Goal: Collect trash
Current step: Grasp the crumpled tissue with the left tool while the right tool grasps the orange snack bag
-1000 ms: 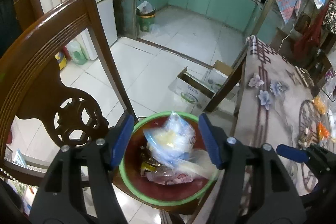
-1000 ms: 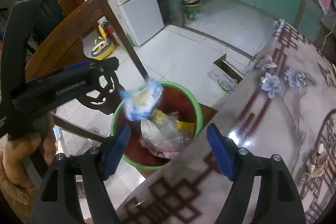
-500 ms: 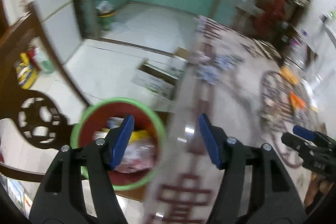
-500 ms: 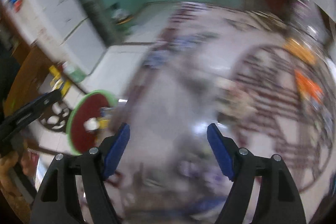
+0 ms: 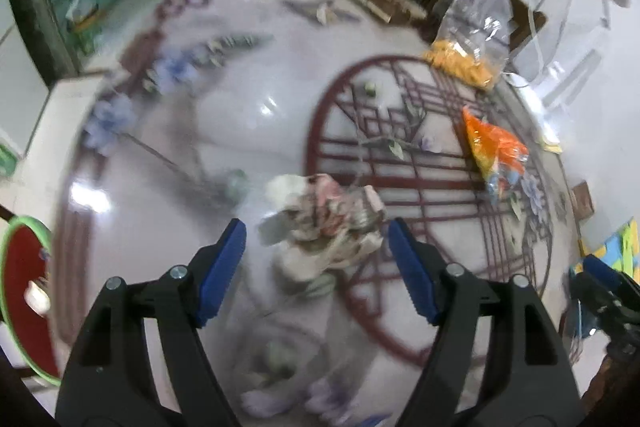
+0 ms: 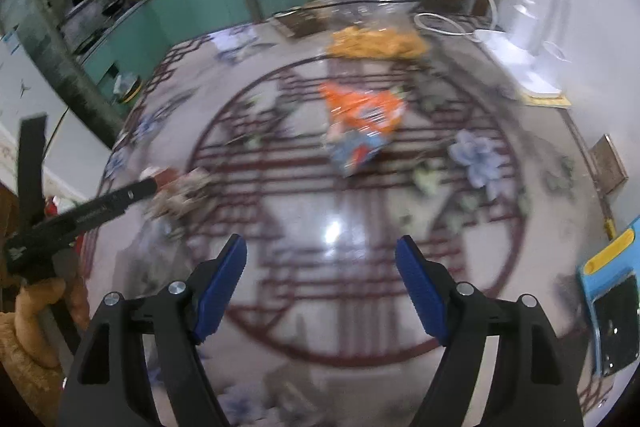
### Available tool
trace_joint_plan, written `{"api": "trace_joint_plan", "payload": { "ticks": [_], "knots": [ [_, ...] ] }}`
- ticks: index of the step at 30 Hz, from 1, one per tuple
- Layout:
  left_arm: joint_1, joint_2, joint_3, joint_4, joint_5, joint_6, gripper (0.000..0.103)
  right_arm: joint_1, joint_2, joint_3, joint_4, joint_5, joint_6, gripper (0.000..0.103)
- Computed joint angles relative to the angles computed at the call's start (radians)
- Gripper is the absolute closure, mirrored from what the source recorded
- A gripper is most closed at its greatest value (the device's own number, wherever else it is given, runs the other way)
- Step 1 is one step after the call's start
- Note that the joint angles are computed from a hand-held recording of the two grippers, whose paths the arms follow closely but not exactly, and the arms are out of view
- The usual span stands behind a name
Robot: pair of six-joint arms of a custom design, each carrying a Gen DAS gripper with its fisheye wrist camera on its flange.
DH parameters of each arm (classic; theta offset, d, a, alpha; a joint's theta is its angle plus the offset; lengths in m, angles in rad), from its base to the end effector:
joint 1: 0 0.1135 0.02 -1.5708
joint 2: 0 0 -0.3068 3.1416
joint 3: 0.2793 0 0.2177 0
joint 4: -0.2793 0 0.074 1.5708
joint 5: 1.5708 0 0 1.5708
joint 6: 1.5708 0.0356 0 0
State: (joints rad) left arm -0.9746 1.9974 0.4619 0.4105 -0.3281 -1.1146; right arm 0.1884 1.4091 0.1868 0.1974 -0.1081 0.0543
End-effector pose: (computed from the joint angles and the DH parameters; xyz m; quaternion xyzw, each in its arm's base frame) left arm 0.1559 -0.2093 0.0886 -0.1033 0.9573 -0.1086 0.2473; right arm 0.1518 0.0329 0.1466 -0.0789 0.9584 0.0842 0.2609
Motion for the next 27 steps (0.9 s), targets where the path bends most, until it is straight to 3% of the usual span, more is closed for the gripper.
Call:
{"api": "trace_joint_plan", "payload": {
  "ticks": [2, 4, 5, 7, 9, 18, 19, 20, 21, 27],
  "knots": [
    [0.019, 0.065, 0.054, -0.012, 0.030, -0.013, 0.038, -0.120, 0.082, 0.044, 0.031, -0.067, -0.094, 0.028],
    [0.029, 0.098, 0.096, -0.049, 0.055, -0.011, 0.061, -0.165, 0.155, 0.090, 0.055, -0.103, -0.123, 0.028],
    [0.031, 0.104, 0.102, -0.053, 0.058, -0.009, 0.064, -0.188, 0.212, 0.126, 0.078, -0.127, -0.132, 0.028],
    [0.026, 0.105, 0.114, -0.081, 0.052, -0.002, 0.083, -0.202, 0.300, 0.187, 0.107, -0.158, -0.122, 0.026],
    [0.018, 0.085, 0.123, -0.122, 0.036, -0.012, 0.089, -0.205, 0.403, 0.265, 0.126, -0.187, -0.093, 0.025],
    [-0.087, -0.065, 0.136, -0.370, -0.087, -0.143, 0.089, -0.199, 0.726, 0.522, 0.059, -0.270, 0.018, 0.026],
    [-0.093, -0.072, 0.139, -0.388, -0.092, -0.147, 0.089, -0.202, 0.738, 0.527, 0.057, -0.280, 0.020, 0.037],
    [-0.100, -0.081, 0.142, -0.409, -0.099, -0.152, 0.089, -0.204, 0.742, 0.532, 0.051, -0.285, 0.018, 0.047],
    [-0.111, -0.088, 0.143, -0.429, -0.107, -0.161, 0.089, -0.206, 0.744, 0.534, 0.043, -0.293, 0.010, 0.049],
    [-0.183, -0.166, 0.152, -0.565, -0.157, -0.225, 0.088, -0.200, 0.614, 0.411, 0.098, -0.297, -0.017, 0.053]
  ]
}}
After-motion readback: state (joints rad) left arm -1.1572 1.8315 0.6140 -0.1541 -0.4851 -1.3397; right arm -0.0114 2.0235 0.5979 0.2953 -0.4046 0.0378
